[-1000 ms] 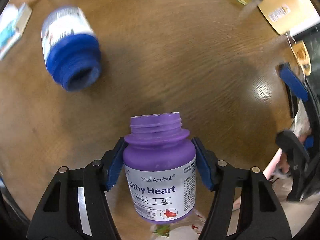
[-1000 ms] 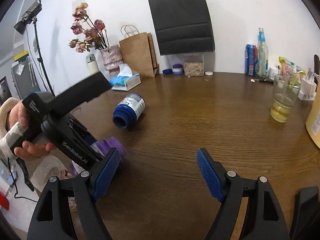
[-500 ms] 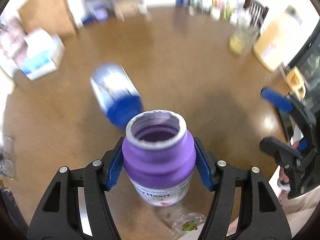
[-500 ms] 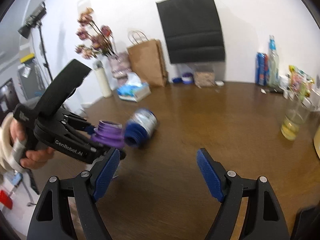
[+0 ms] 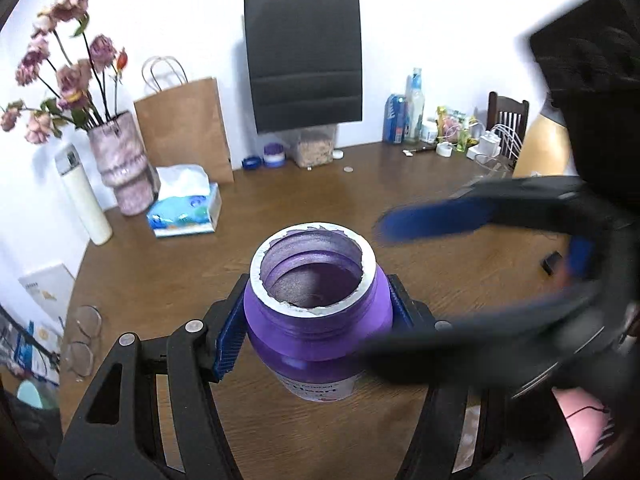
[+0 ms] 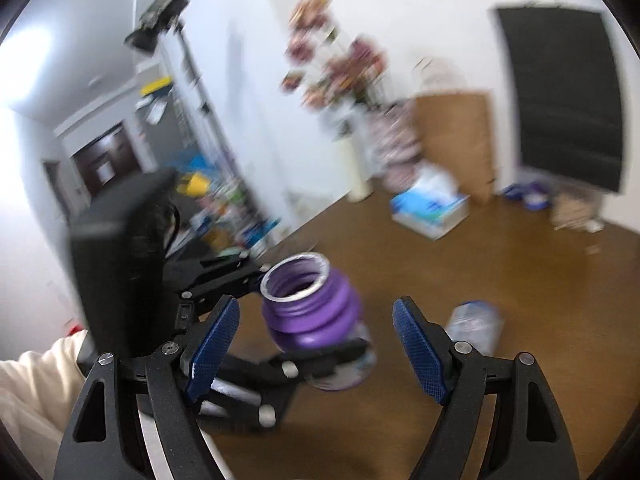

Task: Flip cup upright
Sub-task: 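Lift and rotate the purple bottle upright with the left gripper while the right gripper grasps it, then lower the upright purple bottle onto the table and open both grippers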

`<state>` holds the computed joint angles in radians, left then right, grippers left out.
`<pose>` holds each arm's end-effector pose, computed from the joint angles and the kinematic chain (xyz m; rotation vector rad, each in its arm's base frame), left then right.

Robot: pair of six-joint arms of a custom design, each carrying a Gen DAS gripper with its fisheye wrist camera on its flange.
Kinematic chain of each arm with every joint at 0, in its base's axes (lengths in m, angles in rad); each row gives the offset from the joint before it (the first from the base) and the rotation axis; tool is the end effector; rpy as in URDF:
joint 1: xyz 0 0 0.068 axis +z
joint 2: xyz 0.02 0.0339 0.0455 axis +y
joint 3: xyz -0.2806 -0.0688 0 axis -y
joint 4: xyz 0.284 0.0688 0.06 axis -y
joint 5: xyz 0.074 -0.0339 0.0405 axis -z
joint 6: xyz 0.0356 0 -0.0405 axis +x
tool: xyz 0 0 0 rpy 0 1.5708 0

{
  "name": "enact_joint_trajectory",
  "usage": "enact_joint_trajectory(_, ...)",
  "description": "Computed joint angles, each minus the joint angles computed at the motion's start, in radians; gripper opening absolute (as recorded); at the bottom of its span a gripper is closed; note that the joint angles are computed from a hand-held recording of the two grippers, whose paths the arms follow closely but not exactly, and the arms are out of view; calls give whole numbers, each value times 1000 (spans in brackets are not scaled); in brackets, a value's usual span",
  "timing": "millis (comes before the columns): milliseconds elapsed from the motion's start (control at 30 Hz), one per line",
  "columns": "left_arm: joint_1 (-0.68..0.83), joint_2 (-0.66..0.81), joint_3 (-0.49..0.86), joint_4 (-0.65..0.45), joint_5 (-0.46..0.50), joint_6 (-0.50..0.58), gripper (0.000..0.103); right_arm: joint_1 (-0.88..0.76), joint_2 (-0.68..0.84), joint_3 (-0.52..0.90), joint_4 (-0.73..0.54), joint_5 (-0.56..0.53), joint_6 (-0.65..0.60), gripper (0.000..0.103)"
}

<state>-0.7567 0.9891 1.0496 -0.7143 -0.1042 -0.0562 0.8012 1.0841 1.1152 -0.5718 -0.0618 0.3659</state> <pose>0.1716 -0.1569 0.3585 0.7145 2.1238 -0.3298 0.1826 0.1916 0.3739 -0.5137 2.1442 0.7444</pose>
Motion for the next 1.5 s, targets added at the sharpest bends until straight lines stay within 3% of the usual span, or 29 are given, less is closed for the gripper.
enact_joint_trajectory(100, 42, -93, -51, 15, 55, 54, 60, 35, 102, 31, 45, -30, 23, 83)
enact_joint_trajectory(167, 60, -143, -80, 23, 54, 70, 60, 31, 125, 20, 102, -56, 78, 71)
enact_joint_trajectory(233, 104, -167, -87, 10, 95, 74, 60, 43, 147, 29, 131, -75, 116, 70)
enact_joint_trajectory(333, 166, -222, -117, 11, 155, 81, 61, 129, 178, 70, 112, 52, 117, 69)
enact_joint_trajectory(433, 178, -329, -192, 39, 137, 112, 77, 219, 176, 76, 114, 214, 109, 69)
enact_joint_trajectory(500, 206, -413, -260, 63, 189, 104, 75, 259, 165, 45, 153, 267, 101, 69)
enact_joint_trajectory(567, 195, -484, -311, 64, 222, 80, 60, 300, 145, -11, 210, 299, 116, 69)
enact_joint_trajectory(633, 92, -535, -354, 62, 99, 58, 60, 315, 128, -75, 270, 303, 139, 69)
enact_joint_trajectory(733, 27, -568, -398, 41, 51, 36, 60, 316, 102, -154, 331, 278, 177, 68)
enact_joint_trajectory(833, -32, -588, -434, 37, -2, -4, 60, 350, 103, -193, 354, 330, 125, 68)
enact_joint_trajectory(1000, -83, -591, -452, 43, -84, -51, 60, 343, 108, -203, 348, 310, 91, 68)
enact_joint_trajectory(1100, -185, -628, -453, -15, -159, -149, 60, 351, 75, -257, 371, 268, 149, 70)
enact_joint_trajectory(1167, -406, -644, -482, -63, -346, -202, 60, 426, 27, -387, 514, 353, 99, 70)
enact_joint_trajectory(1233, -494, -585, -527, -44, -429, -206, 60, 426, 42, -434, 556, 360, 9, 70)
enact_joint_trajectory(1300, -382, -505, -545, 32, -348, -230, 60, 381, 82, -418, 549, 357, -94, 70)
enact_joint_trajectory(1333, -277, -501, -548, 65, -230, -188, 60, 349, 95, -409, 541, 359, -112, 70)
enact_joint_trajectory(1367, -222, -490, -548, 90, -181, -187, 60, 322, 94, -406, 532, 332, -106, 70)
enact_joint_trajectory(1500, -202, -483, -551, 128, -154, -205, 60, 287, 26, -452, 533, 279, -51, 70)
